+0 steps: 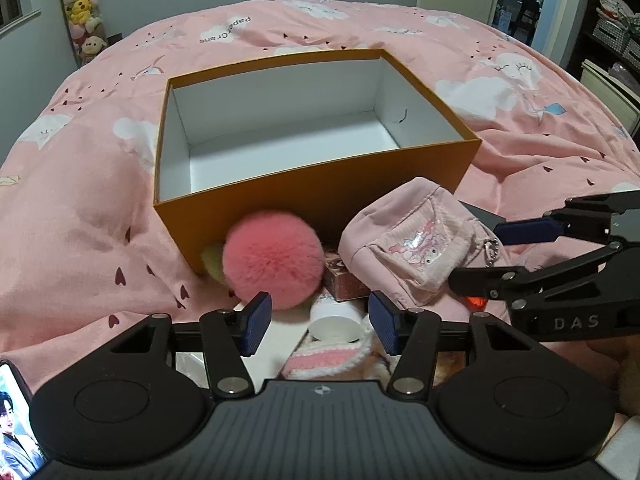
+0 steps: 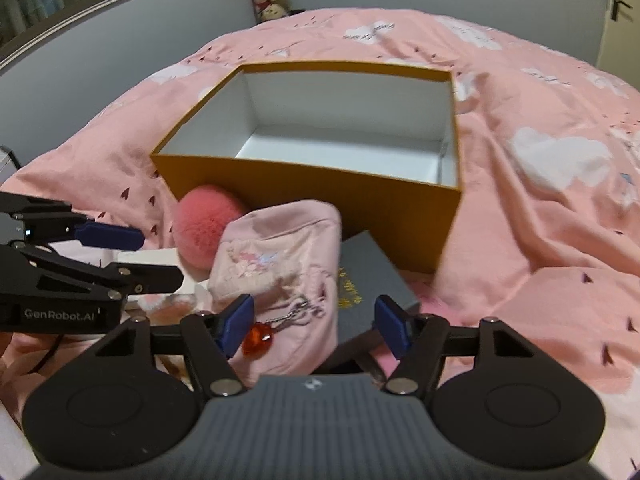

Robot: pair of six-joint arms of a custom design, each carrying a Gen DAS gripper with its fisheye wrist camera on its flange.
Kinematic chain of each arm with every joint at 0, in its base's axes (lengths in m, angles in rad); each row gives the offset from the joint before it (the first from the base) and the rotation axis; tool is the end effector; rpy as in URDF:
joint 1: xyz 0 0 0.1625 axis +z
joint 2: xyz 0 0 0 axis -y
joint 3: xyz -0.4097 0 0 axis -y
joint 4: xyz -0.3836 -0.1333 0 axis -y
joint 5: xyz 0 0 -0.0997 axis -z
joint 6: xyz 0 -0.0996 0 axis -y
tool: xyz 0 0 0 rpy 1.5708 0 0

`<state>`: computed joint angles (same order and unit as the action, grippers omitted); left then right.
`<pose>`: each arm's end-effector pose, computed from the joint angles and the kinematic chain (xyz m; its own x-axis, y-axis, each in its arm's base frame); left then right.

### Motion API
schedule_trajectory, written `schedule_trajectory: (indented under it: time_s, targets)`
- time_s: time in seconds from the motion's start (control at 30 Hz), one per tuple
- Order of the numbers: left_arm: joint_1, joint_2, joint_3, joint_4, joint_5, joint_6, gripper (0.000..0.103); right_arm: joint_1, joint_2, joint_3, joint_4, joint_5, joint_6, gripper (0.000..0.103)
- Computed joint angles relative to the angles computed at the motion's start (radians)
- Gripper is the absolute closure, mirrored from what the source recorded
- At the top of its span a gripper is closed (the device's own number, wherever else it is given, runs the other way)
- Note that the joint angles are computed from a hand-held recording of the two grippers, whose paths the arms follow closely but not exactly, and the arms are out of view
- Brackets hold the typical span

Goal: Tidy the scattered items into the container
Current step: 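Reach the right gripper to the pink pouch and grasp it, then grasp the dark grey box with the left gripper while the right gripper holds the pouch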

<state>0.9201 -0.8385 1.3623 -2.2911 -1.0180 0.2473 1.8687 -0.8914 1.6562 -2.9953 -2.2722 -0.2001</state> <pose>-0.2887 -0.6856 0.2116 -0.5713 0.6118 -0.5471 0.7570 0.6504 -0.0632 0.2596 -0.6103 0.2166 -0.7834 0.0006 0.6215 -0.3955 0.7709 -0.4993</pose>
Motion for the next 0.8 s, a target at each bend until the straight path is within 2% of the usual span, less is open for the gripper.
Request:
schedule_trajectory:
  time_s: [0.17, 0.43, 0.57, 0.8]
  targets:
    - [0.004, 0.006, -0.01, -0.01, 0.019, 0.002, 0.04, -0.011, -0.003, -0.006, 0.037, 0.049, 0.014, 0.054]
    - [0.009, 0.008, -0.024, 0.001, 0.009, 0.003, 0.041, -0.01, -0.008, 0.003, 0.007, 0.052, -0.012, 0.076]
    - [0.005, 0.007, -0.028, 0.008, -0.02, 0.017, 0.044, -0.004, -0.018, 0.018, -0.033, 0.053, -0.042, 0.08]
    - [0.0, 0.025, -0.047, 0.014, -0.073, 0.037, 0.046, 0.012, -0.046, 0.039, -0.106, 0.023, -0.09, 0.081]
